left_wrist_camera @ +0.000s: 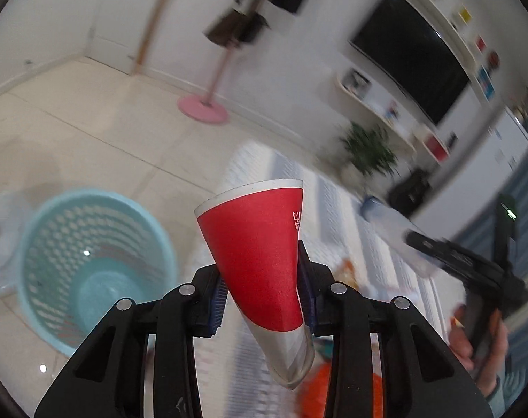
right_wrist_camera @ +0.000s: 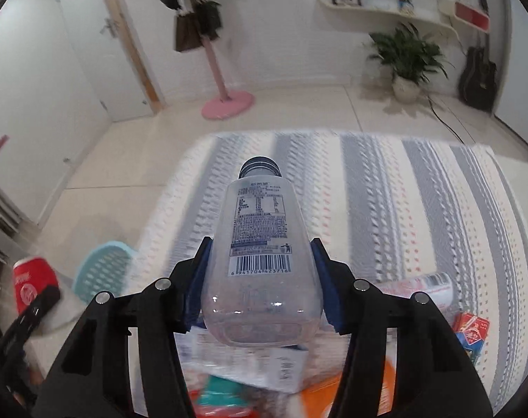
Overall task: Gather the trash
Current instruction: 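Carry both items over the blue basket and open both tools to drop them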
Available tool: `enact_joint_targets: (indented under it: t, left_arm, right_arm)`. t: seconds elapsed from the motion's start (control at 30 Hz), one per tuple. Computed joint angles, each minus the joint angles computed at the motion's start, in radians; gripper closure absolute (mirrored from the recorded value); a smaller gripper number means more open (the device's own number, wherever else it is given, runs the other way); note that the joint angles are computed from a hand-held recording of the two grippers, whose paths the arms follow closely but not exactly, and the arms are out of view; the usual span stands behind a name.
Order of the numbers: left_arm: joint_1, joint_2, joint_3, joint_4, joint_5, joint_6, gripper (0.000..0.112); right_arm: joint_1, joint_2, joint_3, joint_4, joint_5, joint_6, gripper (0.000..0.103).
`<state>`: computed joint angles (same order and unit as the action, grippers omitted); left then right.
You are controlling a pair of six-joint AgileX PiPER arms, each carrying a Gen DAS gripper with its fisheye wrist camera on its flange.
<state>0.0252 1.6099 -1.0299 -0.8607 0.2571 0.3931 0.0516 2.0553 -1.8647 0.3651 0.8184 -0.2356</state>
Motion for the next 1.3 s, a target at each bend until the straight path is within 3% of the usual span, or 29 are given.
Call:
enact_joint_targets:
  t: [0.07,0.2,0.37,0.47,0.67,0.97,1.03,1.3]
  left_arm:
    - [0.057,-0.028,0.013,0.036,0.010,-0.038,0.079]
    - [0.146,-0.056,0.026,0.313,0.015,-0.312,0.079]
    - [0.223,-0.026,0.036,0.436,0.039,-0.403,0.078]
    - [0.282,0.027,0.028,0.390,0.072,-0.321,0.078]
    - [0.364,0.107,0.056,0.273,0.106,-0.143,0.078]
    - [0.350,0.153,0.039,0.422,0.105,-0.257,0.076]
    - [0.350,0.148,0.044,0.443,0.100,-0.277,0.060]
    - [0.401,0.072,0.095,0.294,0.075,-0.134,0.055]
  right_arm:
    - [0.040,-0.048,0.033,0.027,-0.017,-0.023,0.051]
    - [0.142,-0.107,0.081,0.056,-0.050,-0.047,0.051]
    - [0.283,-0.097,0.094,0.038,-0.082,-0.021,0.051]
    - [0.359,-0.037,0.056,0.011,-0.073,0.024,0.051]
    - [0.445,0.143,-0.103,0.015,0.040,0.121,0.051]
    - [0.506,0.371,-0.394,-0.095,0.171,0.255,0.050]
    - [0.512,0.377,-0.394,-0.104,0.161,0.262,0.050]
    - [0.513,0.242,-0.177,-0.082,0.020,0.205,0.050]
